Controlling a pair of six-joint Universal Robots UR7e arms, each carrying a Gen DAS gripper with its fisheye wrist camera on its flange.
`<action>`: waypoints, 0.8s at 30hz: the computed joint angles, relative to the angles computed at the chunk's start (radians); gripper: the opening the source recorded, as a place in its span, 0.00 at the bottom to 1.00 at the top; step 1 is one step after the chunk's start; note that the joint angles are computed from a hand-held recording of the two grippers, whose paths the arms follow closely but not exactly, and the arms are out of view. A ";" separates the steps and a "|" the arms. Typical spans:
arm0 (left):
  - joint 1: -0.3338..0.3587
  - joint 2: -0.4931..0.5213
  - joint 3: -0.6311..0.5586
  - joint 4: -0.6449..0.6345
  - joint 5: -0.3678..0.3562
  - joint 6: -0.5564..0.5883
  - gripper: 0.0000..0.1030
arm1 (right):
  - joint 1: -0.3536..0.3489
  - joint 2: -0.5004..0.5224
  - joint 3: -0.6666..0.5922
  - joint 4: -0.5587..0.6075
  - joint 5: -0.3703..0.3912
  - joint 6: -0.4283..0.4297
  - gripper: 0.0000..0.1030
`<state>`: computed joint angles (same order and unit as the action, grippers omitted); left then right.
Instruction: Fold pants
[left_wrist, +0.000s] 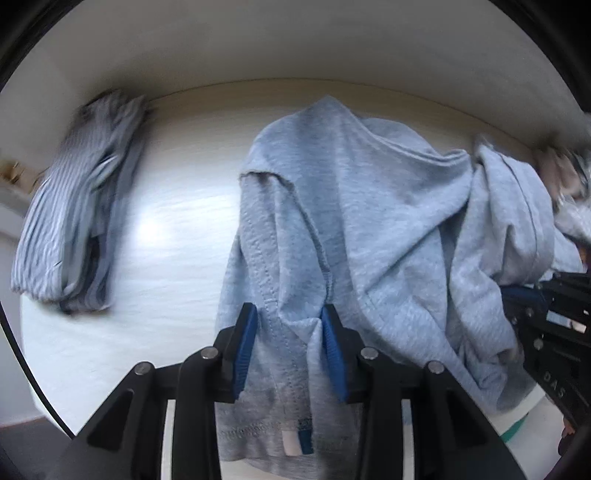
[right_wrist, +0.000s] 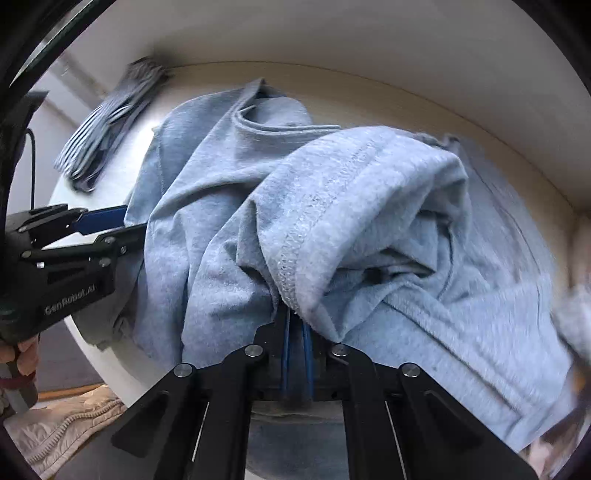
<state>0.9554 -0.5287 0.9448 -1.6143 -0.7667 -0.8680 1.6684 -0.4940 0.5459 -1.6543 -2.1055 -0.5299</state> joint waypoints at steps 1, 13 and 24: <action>0.003 -0.022 0.027 0.005 0.007 -0.019 0.36 | 0.008 -0.001 0.020 -0.010 0.016 -0.007 0.09; 0.036 -0.217 0.238 0.026 0.071 -0.145 0.43 | 0.071 0.021 0.086 -0.011 0.099 0.002 0.09; 0.051 -0.294 0.333 0.009 0.089 -0.173 0.48 | 0.101 0.055 0.039 0.007 0.090 -0.019 0.05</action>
